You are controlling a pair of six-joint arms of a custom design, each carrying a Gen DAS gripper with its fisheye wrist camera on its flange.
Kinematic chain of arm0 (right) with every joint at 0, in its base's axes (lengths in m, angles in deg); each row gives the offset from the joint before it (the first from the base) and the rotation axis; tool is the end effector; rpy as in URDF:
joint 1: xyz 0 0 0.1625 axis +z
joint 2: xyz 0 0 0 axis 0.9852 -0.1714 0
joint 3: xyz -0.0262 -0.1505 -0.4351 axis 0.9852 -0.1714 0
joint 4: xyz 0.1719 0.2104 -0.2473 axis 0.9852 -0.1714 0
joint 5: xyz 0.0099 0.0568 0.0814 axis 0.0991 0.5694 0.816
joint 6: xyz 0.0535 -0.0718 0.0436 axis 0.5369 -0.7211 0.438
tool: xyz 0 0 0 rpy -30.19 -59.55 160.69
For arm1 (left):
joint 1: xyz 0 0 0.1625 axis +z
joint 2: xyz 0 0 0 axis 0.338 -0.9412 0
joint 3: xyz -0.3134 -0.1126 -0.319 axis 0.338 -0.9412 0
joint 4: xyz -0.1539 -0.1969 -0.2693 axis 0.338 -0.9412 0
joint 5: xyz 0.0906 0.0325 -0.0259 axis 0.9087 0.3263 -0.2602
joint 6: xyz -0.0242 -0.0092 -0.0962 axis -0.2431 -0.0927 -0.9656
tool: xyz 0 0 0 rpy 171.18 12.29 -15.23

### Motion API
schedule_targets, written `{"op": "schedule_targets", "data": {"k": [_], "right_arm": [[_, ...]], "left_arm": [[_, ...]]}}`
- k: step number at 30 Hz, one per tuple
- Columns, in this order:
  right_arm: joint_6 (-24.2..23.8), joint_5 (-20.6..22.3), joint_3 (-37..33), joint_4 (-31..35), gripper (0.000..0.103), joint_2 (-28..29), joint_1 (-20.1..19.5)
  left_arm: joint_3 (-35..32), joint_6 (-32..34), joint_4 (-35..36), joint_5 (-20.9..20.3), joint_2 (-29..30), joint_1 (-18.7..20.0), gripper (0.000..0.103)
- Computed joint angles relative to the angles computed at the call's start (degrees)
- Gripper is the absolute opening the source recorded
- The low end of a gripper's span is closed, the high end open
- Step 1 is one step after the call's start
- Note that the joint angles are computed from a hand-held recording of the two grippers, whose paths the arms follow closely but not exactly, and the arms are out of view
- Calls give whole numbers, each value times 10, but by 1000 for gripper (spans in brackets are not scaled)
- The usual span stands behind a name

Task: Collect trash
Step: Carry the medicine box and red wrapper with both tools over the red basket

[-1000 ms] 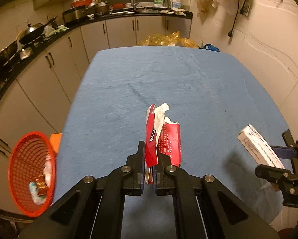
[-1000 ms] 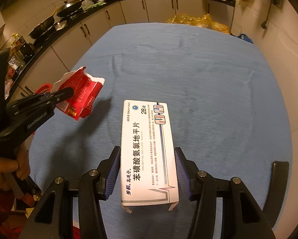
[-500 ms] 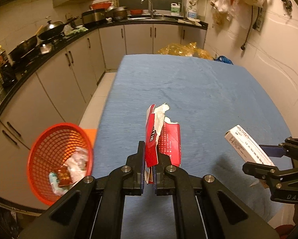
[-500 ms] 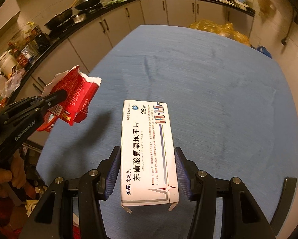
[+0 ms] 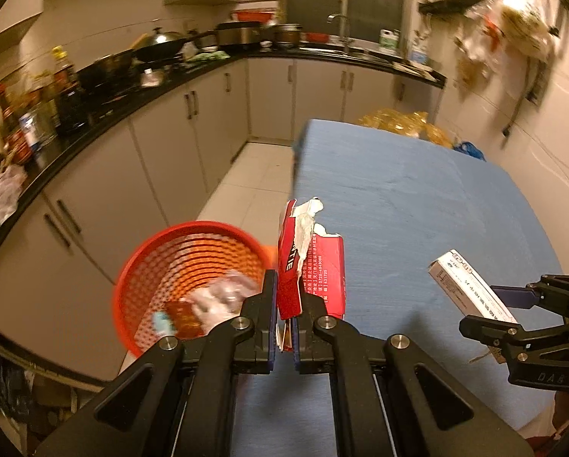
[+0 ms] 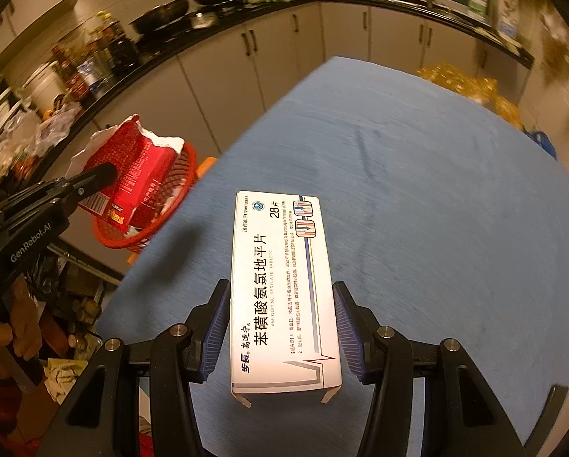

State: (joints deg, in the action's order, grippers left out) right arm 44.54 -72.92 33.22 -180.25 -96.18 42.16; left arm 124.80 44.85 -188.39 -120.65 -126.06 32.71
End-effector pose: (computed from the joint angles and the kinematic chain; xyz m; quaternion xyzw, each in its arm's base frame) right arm 0.4097 -0.4981 -0.0307 0.2803 -0.9165 0.1364 0.2508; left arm -0.0648 -0.4435 0.3501 0.0917 0.8515 -0.3680 0.3621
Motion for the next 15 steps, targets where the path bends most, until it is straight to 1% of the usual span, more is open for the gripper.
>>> {"op": "schedule_targets", "data": {"k": [7, 13, 15], "right_arm": [[-18, 18, -68, 48, 57, 41, 15], [-35, 39, -144, 96, 57, 85, 27], [-38, 46, -168, 110, 57, 99, 31]], "left_arm": [[3, -30, 46, 27, -57, 24, 5], [1, -37, 74, 33, -89, 54, 5], [0, -31, 73, 33, -94, 62, 5]]}}
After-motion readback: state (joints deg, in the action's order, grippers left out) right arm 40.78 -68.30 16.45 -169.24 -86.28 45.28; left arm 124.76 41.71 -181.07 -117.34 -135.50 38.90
